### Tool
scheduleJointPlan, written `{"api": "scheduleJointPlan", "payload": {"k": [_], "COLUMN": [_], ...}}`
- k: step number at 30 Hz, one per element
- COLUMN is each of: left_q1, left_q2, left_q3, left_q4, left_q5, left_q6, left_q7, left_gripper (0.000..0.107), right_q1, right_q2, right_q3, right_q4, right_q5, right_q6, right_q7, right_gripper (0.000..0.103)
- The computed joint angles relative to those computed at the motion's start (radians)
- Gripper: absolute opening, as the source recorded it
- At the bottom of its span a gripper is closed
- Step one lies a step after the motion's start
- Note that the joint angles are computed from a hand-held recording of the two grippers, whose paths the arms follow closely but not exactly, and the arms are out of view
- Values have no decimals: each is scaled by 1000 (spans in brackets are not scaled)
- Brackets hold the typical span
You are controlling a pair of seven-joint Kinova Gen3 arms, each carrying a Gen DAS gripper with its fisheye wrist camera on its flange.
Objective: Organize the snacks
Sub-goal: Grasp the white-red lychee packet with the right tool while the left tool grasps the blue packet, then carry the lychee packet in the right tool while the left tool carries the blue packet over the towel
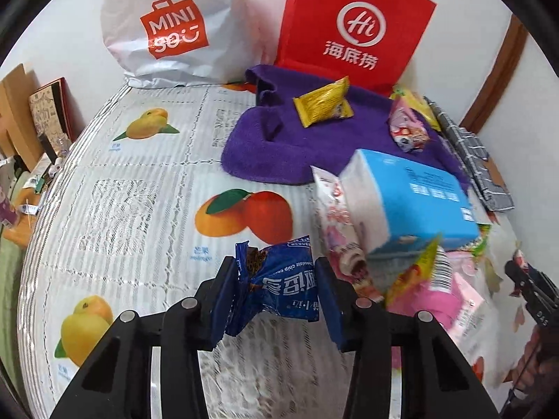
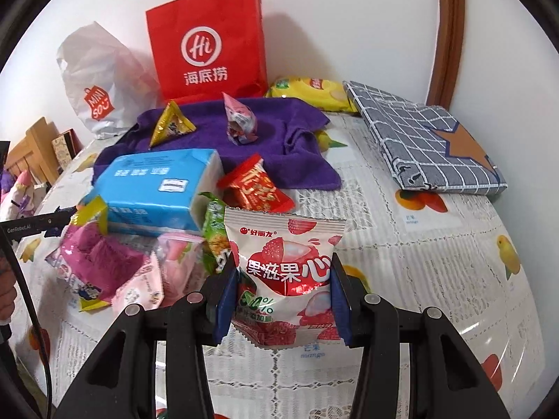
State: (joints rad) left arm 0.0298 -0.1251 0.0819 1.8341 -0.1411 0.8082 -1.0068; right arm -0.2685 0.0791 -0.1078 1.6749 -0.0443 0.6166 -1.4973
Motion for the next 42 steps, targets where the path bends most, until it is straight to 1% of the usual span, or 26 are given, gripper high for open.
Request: {"api": "scheduleJointPlan", "payload": {"k": [4,8,9,10,13,15,16,17,19,21,26,31,36,39,42], "left_q1": [4,13,18,24,40,45,55,59,64,62,55,48,49,55,66], "left_q2": [-3,28,34,34,38,40,42,43,37,22,-16,-53,-55,-37,-12], "left_q3": [10,14,21,27,40,57,53,54,38,27,40,33,43,53,50], "left_q4": [-3,-6,-2,5,17,22,23,23,23,22,17,4,-50,-95,-145], "left_q5": [-7,-5,-21,-42,-92,-134,-148,-157,-139,-115,-123,-68,-28,-19,-2], "left_q6": [20,63,67,67,62,63,64,63,57,57,65,59,59,60,62], "left_q7": [8,23,37,58,111,153,161,158,136,116,121,73,26,6,-29], "left_gripper": [43,43,48,50,51,51,46,45,42,40,40,40,40,40,40], "right_q1": [0,2,1,0,2,1,1,2,2,3,-2,-6,-19,-19,-28], "right_q2": [-14,-29,-33,-38,-43,-45,-47,-48,-49,-53,-65,-61,-54,-40,-14], "right_q3": [-3,-5,-5,-5,-4,-4,-4,-3,-3,-3,-6,-9,-17,-20,-28], "right_q4": [7,20,24,29,35,37,38,40,40,41,42,22,-9,-43,-94], "right_q5": [-9,-30,-30,-30,-38,-35,-37,-42,-41,-49,-47,-68,-70,-118,-132], "right_q6": [-5,-8,-10,-13,-11,-7,-7,-8,-8,-6,-15,-13,-24,-21,-14], "right_q7": [11,33,34,34,41,39,41,46,42,48,55,75,87,136,158], "right_gripper": [47,47,47,47,47,47,47,47,47,47,47,47,47,47,47]}}
